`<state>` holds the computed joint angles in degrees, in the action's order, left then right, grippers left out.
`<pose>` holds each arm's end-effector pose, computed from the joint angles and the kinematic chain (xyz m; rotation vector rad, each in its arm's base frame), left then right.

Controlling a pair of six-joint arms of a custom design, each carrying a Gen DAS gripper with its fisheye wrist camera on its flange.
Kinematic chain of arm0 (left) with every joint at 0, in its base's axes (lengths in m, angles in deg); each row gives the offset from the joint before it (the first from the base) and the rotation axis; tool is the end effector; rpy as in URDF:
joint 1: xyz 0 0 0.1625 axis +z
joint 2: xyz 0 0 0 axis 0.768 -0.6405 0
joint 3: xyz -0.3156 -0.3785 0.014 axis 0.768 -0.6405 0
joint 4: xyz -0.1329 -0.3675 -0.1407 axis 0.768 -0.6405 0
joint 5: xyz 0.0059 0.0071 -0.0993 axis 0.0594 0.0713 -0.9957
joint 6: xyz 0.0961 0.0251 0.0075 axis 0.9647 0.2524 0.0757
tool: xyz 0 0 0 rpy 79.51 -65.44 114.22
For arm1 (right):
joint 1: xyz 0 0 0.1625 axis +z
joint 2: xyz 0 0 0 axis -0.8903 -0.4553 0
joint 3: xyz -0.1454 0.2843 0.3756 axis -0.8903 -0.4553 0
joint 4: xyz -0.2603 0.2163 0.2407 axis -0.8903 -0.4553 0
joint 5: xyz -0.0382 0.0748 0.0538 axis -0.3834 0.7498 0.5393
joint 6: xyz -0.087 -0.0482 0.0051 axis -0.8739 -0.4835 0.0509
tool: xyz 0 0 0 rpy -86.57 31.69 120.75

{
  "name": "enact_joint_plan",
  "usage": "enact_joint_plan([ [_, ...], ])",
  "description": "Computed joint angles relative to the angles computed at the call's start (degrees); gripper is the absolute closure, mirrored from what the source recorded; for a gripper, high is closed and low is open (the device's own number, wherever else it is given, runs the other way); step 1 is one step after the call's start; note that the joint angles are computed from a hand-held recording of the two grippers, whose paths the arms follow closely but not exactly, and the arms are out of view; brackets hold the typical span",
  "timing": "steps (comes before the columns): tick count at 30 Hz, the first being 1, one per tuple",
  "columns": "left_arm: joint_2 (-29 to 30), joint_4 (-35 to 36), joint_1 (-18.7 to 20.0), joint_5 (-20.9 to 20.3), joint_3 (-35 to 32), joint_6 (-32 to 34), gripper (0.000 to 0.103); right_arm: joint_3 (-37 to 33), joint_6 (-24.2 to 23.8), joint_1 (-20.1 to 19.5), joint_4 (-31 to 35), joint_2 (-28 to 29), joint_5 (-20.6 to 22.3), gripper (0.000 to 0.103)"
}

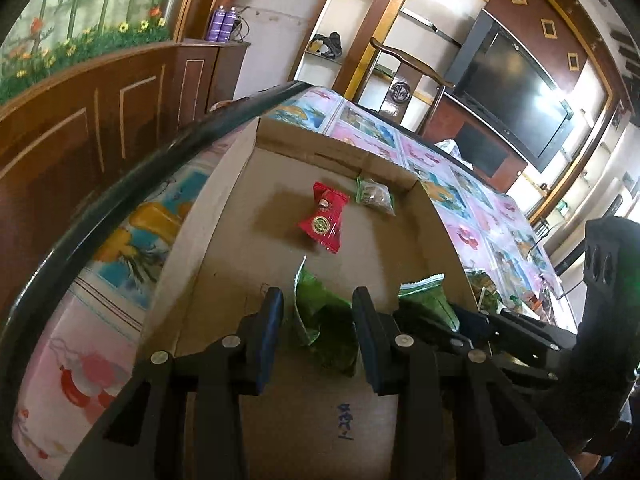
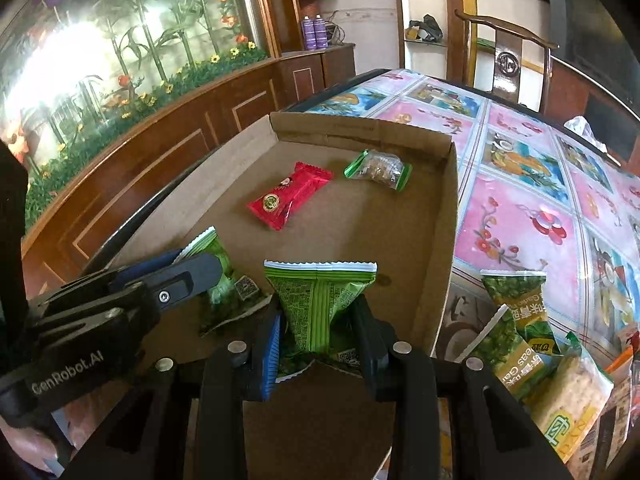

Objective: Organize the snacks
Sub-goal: 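Lower both green packets into the box and open both tools, then grasp the yellow WEIDAN cracker pack with the left tool while the right tool grasps the barcode cracker pack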

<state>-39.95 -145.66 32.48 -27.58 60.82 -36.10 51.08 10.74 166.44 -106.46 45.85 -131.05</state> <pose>0.0438 -0.8096 0.1905 0.7806 2.7311 -0.7037 0.2623 -0.7805 -0.1345 0.2756 -2.3433 0.8928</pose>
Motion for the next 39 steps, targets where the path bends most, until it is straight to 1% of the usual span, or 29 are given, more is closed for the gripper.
enact_joint_plan([
  [7,-0.07,1.15,0.37,-1.41,-0.34,-0.86,0.069,-0.48,-0.95,0.19,0.55,0.4,-0.6,0.067],
  [10,-0.13,0.25,0.46,-1.96,-0.08,-0.55,0.066,-0.55,-1.03,0.25,0.64,0.46,-0.68,0.066],
  [11,-0.19,-0.39,0.46,-2.11,0.14,-0.4,0.065,-0.56,-1.1,0.28,0.6,0.49,-0.72,0.066],
  [13,-0.44,-2.58,0.5,-2.74,0.93,-0.04,0.054,0.03,-0.71,0.23,0.06,0.21,-0.02,0.065],
  [15,-0.68,-4.58,0.59,-3.44,1.57,0.16,0.047,0.65,-0.2,0.19,-0.48,-0.15,0.82,0.06],
  [17,-0.83,-5.48,0.77,-4.65,1.72,0.1,0.045,1.31,-0.57,0.3,-2.27,-0.38,1.31,0.056],
  [20,-0.96,-6.13,0.98,-6.0,1.8,0.03,0.041,2.43,-0.82,0.55,-4.97,-0.85,1.69,0.053],
  [22,-1.03,-6.18,1.13,-7.06,1.75,0.04,0.037,2.99,-0.61,0.61,-6.06,-1.11,1.66,0.051],
  [26,-1.11,-5.96,1.42,-8.51,1.51,-0.22,0.032,4.92,0.3,0.52,-8.05,-2.1,2.45,0.05],
  [33,-1.31,-6.51,1.61,-9.4,1.82,0.33,0.031,11.41,0.73,0.48,-14.37,-5.01,4.34,0.049],
  [37,-1.6,-7.84,1.7,-10.48,2.44,0.98,0.031,19.33,2.06,-0.55,-20.8,-8.65,7.54,0.046],
  [39,-1.75,-8.24,1.69,-11.05,2.77,1.46,0.031,22.74,2.63,-1.16,-23.97,-10.15,8.18,0.046],
])
